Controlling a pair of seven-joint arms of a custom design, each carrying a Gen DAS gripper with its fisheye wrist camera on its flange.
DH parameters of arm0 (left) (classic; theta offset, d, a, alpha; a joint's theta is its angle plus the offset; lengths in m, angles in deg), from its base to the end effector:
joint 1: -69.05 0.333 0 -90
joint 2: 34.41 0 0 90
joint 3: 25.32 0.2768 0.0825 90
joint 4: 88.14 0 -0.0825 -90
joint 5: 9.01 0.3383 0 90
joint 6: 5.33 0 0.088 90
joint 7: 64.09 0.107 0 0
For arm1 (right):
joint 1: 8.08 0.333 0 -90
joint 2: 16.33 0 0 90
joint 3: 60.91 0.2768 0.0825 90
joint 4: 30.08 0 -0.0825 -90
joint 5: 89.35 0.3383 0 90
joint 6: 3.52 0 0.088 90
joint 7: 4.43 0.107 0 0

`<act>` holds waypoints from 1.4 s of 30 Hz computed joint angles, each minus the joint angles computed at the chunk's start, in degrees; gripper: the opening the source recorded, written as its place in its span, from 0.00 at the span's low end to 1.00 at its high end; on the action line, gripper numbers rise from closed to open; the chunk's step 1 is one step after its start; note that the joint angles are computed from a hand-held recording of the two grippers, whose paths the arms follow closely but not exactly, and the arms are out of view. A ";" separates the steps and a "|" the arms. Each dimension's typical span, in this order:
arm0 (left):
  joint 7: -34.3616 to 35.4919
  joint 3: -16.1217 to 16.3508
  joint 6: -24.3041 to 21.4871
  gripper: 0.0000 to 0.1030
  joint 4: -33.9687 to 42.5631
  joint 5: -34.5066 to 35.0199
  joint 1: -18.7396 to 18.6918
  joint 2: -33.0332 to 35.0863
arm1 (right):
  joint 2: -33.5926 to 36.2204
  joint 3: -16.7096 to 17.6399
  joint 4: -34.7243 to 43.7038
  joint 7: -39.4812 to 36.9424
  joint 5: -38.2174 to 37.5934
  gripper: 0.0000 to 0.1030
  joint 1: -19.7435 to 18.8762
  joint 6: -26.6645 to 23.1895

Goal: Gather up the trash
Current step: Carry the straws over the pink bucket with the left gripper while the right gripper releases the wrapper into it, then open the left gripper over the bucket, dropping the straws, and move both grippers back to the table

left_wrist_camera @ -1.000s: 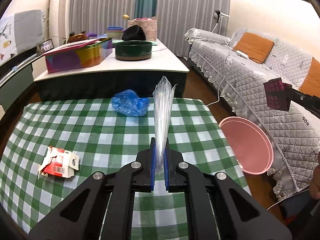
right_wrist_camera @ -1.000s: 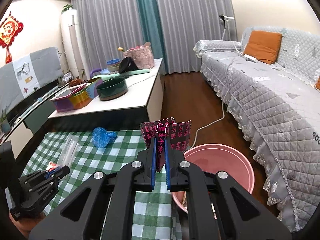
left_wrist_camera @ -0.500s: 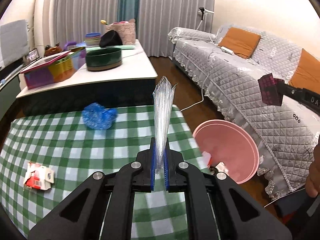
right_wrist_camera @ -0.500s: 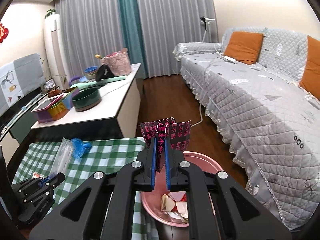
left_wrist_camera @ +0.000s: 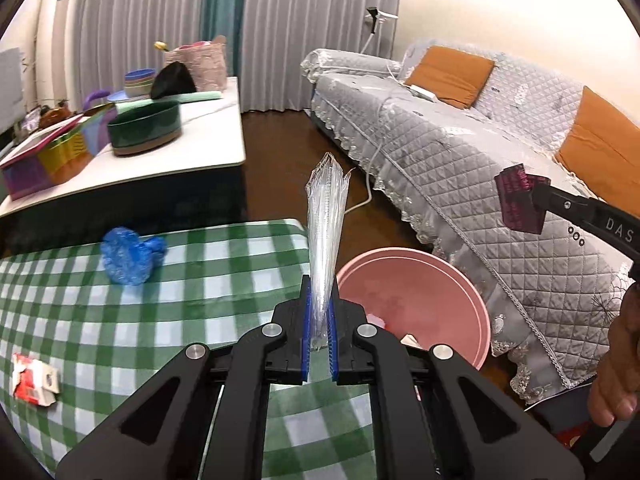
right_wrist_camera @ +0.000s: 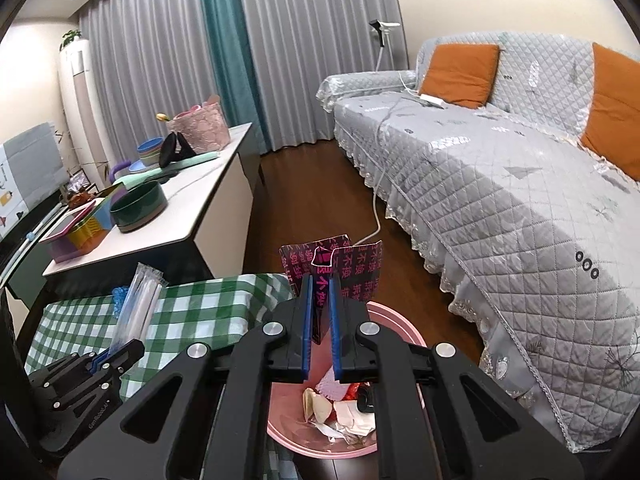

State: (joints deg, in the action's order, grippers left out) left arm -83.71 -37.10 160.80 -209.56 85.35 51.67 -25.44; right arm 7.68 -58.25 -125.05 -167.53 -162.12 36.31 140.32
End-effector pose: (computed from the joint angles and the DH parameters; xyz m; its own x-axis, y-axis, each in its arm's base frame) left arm 0.4331 -0.3076 0.3563 -0.1531 -0.9844 0.0867 -0.6254 0.0286 -0.7797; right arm 0.4374 0.4754 0.3960 -0.0330 -0.9827 -0.1821 -0.5584 0.1692 -0.8121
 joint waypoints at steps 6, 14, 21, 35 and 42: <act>2.41 0.08 1.48 0.06 4.07 -1.24 -1.19 4.30 | -0.31 -0.29 -2.35 2.20 1.16 0.08 -1.77 2.13; 4.91 1.41 3.65 0.06 8.55 -2.62 -2.95 9.26 | 0.69 -0.60 -3.09 2.76 3.49 0.08 -3.08 4.00; 14.36 2.66 6.22 0.06 13.04 -10.31 -4.31 14.31 | 2.52 -1.05 -1.84 1.22 5.23 0.08 -3.30 5.64; 24.31 9.63 10.70 0.32 15.77 -21.97 -9.17 18.15 | 4.25 -2.50 -0.27 0.45 7.70 0.42 -2.76 6.08; 15.98 11.44 10.86 0.32 12.08 -15.01 -9.46 14.57 | 5.62 -2.50 2.08 -1.24 8.26 0.42 -2.04 5.71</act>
State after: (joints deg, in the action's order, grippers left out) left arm -67.73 -25.66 171.66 -197.49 70.34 42.21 -10.86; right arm 13.29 -60.75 -122.97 -168.77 -153.86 34.27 146.03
